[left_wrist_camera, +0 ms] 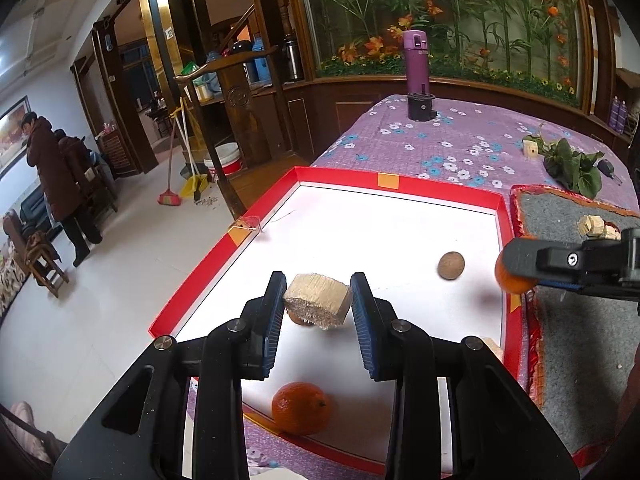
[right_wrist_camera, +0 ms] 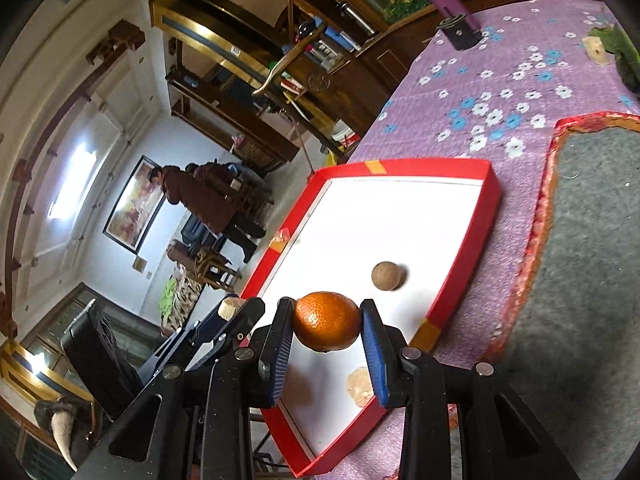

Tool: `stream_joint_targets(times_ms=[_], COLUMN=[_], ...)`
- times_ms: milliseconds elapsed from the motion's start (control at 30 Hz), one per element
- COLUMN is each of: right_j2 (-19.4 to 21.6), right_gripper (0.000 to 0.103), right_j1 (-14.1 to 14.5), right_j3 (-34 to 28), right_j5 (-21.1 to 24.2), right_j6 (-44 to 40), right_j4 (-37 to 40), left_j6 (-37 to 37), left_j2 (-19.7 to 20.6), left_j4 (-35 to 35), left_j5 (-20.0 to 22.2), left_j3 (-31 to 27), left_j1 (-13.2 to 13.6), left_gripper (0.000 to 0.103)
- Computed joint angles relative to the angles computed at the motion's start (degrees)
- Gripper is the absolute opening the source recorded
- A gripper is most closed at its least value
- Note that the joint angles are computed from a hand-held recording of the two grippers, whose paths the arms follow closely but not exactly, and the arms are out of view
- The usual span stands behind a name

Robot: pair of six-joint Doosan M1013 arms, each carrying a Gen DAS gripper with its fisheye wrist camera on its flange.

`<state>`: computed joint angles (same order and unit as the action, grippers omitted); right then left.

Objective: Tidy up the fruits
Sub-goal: 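Carry the orange and wooden block over the white tray and open both tools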

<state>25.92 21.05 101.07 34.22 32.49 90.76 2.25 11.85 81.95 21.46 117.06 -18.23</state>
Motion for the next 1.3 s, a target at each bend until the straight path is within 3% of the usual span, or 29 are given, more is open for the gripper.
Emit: stream_joint_targets(times_ms=[367,800,933,1067,1300], right_j2=[1.01,1.48,1.00,-0.16,-2.54], right_gripper=[0.032,0.037,0.044,0.044,0.044], right_j1=[1.04,2.32,1.59,0.04,-4.26], right_j3=[-1.09,-2.61,-1.93,-0.02,4.37], right_j5=[-0.43,-3.43,-2.40,-3.17,-4.19], right_j6=[3.00,9.92,6.83,3.23,-1.21], right_j4=[-3.54,-12.31,-8.77,-3.44,5.19], left_j6=[-0.48,4.37,9.34,8.49,11.57], left_j2=[0.37,1.32,1.74,1.69,1.38], left_j4=[0.29,-4.00,-8.70,-7.81,-9.68], left_j5=[0.50,2.72,3.41,4.72,3.78], left_j3=[-0.06,-0.73,-1.36,-1.26,-1.48], left_j1=[0.01,-0.61,-0.75,-1.35,-2.13], left_gripper=[0.032,0.032,0.036,0.059,0.060])
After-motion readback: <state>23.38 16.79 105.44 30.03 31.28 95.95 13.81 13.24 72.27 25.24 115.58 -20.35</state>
